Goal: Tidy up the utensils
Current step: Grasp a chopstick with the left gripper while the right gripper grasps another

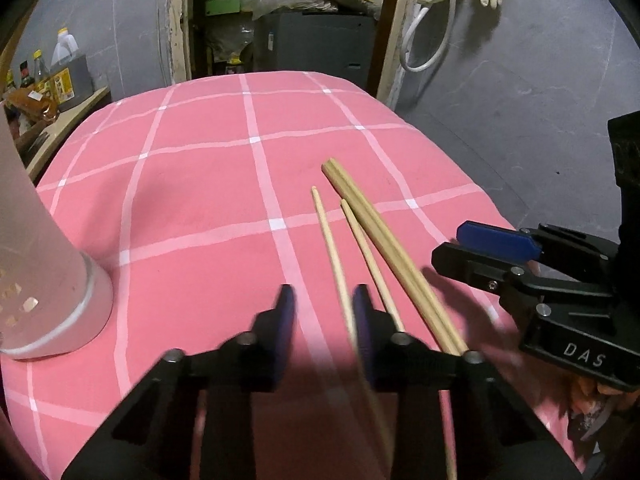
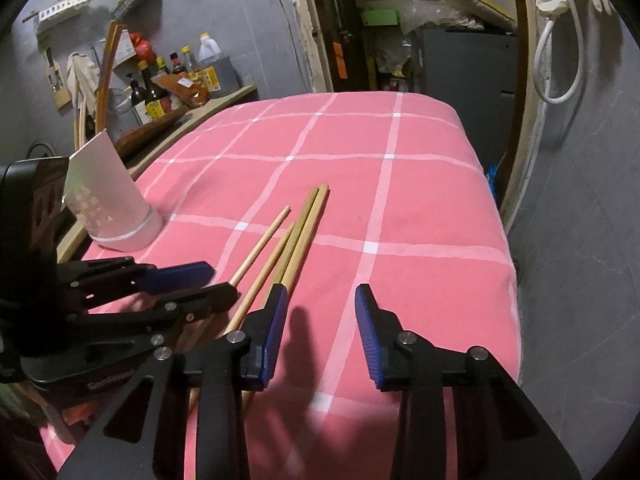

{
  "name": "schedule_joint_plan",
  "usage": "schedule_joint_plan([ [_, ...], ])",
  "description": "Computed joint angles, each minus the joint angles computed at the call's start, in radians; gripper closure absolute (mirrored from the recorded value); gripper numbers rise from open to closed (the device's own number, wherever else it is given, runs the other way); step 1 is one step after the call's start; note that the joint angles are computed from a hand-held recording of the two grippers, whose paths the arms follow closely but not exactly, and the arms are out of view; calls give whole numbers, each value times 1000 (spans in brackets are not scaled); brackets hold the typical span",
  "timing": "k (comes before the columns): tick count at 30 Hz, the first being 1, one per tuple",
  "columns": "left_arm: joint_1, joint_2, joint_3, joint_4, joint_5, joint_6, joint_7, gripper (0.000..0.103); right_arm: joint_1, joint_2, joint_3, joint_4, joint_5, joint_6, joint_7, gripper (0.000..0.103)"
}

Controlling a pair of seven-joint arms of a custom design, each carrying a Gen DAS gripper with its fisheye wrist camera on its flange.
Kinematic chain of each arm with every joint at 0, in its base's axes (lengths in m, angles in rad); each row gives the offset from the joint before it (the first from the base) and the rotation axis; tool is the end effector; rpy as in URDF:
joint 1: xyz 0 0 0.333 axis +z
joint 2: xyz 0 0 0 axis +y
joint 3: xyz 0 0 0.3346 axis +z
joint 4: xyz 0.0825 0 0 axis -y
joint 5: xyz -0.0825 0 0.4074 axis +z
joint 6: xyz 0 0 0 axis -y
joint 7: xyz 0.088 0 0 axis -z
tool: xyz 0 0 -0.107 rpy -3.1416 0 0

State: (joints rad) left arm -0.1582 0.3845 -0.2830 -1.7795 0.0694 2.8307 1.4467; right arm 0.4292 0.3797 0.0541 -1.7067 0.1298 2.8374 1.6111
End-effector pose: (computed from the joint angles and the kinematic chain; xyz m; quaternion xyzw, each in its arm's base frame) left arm 0.6597 -0.2882 0.4330 -0.5519 0.7633 -0.3055 0.1393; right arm 0.6545 0.3297 0.4658 -0.7542 0.5431 -0.1401 0.3415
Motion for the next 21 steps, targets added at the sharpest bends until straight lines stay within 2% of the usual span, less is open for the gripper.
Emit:
schedule_joint_plan([
  [4, 29, 3, -19, 8, -44, -20, 19, 96, -8, 31, 14, 53, 15, -45, -22, 79],
  [6, 43, 0, -30, 9, -72, -31, 33, 98, -7, 43, 17, 73, 19, -68, -28, 80],
  [15, 62, -9, -46, 11, -140, -61, 89, 99, 33, 82, -18, 160, -60, -181, 12, 83],
  [21, 59, -8, -45, 21, -172, -81, 114, 99, 35, 121, -16, 256, -80, -309, 16, 83],
])
